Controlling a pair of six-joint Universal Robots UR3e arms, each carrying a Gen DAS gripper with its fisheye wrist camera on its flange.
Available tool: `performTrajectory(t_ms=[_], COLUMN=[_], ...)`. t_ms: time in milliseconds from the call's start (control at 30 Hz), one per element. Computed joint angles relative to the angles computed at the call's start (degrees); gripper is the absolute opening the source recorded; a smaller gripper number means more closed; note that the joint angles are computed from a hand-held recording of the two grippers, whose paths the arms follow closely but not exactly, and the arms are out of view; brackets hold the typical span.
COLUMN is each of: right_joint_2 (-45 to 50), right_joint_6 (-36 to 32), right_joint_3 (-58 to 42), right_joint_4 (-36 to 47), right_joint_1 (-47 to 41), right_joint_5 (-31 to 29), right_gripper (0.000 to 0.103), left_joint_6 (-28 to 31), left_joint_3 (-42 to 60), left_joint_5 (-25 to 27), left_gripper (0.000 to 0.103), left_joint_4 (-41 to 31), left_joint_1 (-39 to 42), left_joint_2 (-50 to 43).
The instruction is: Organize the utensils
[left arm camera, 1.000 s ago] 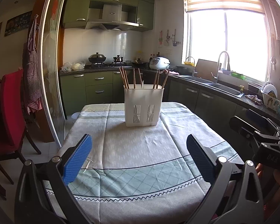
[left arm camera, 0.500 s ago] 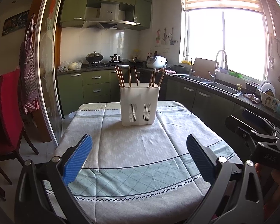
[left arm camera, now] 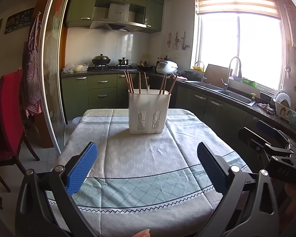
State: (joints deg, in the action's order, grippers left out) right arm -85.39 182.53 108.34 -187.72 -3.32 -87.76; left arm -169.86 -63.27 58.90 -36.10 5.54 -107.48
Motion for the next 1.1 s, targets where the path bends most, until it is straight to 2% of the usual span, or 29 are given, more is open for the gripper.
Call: performTrajectory(t_ms=[400,1100], right_joint_2=[0.1,0.8], right_joint_6=[-0.2,-0.4], right_joint_3=[0.0,0.3], right_joint_4=[0.1,-0.5], right_joint_1=[0.4,0.0], right_joint_5=[-0.3,0.3], right_gripper=[0.098,0.098], left_joint_6=[0.0,-0.9], left_joint_3=[-0.6,1.5], left_joint_5=[2.0,3.6], left_gripper=[0.096,0.096], left_joint_4=[1.2,-1.7], left_joint_1=[-0.9,-1.3], left_joint_2=[0.1,-0.6])
